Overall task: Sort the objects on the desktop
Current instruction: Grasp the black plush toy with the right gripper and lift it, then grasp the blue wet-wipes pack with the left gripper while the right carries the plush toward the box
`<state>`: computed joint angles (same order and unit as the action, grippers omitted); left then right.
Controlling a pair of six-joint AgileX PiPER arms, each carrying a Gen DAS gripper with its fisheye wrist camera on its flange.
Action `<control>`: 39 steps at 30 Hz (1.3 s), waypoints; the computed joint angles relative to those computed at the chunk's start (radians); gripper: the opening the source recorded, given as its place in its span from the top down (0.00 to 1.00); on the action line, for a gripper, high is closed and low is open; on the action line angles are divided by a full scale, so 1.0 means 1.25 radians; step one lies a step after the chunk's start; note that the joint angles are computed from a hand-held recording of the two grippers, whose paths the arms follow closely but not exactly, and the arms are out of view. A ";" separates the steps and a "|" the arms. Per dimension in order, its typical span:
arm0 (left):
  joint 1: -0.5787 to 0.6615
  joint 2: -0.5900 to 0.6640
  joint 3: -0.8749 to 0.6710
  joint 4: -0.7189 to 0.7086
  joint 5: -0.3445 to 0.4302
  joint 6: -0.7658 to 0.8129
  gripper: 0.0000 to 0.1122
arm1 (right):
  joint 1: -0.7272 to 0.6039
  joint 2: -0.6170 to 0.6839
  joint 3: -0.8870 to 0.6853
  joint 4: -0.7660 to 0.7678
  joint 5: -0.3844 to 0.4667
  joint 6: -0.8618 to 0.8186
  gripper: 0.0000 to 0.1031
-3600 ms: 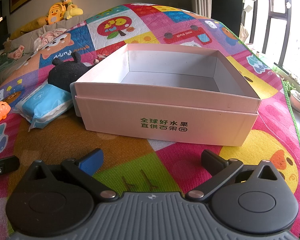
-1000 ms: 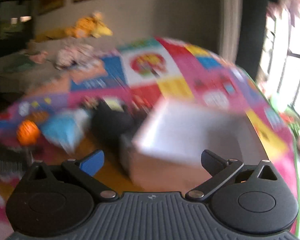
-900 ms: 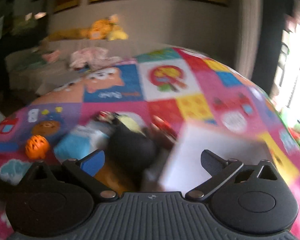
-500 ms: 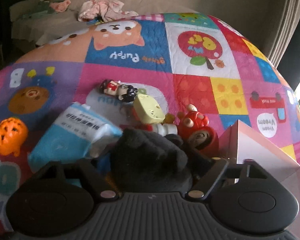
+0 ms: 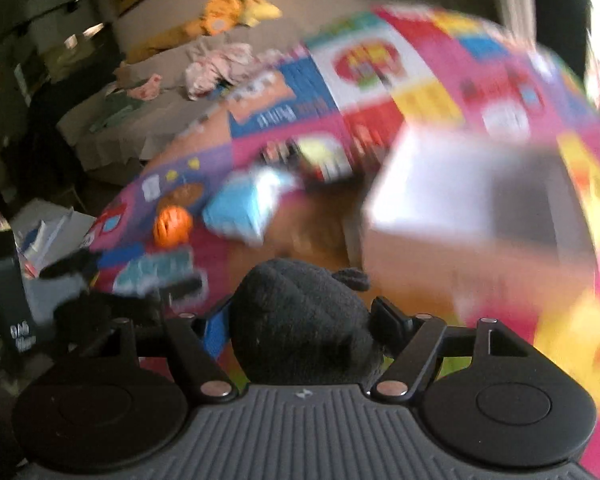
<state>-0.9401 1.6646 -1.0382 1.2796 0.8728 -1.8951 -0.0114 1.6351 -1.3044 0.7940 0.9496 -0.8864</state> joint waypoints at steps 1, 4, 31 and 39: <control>-0.002 0.002 -0.009 -0.006 -0.018 0.014 0.08 | -0.022 0.000 0.025 0.015 -0.005 -0.004 0.27; -0.019 0.033 -0.063 -0.029 -0.036 0.098 0.08 | -0.089 -0.029 0.112 0.114 -0.073 -0.072 0.18; -0.003 0.166 -0.262 -0.317 -0.111 0.436 0.08 | -0.261 -0.098 0.291 0.453 -0.400 -0.452 0.00; 0.020 0.166 -0.292 -0.140 0.052 0.231 0.08 | -0.252 -0.101 0.319 0.489 -0.393 -0.467 0.00</control>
<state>-0.9152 1.8721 -1.4032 1.1044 0.9378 -1.6061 -0.3260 1.5083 -0.9055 1.4050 0.4588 -1.4701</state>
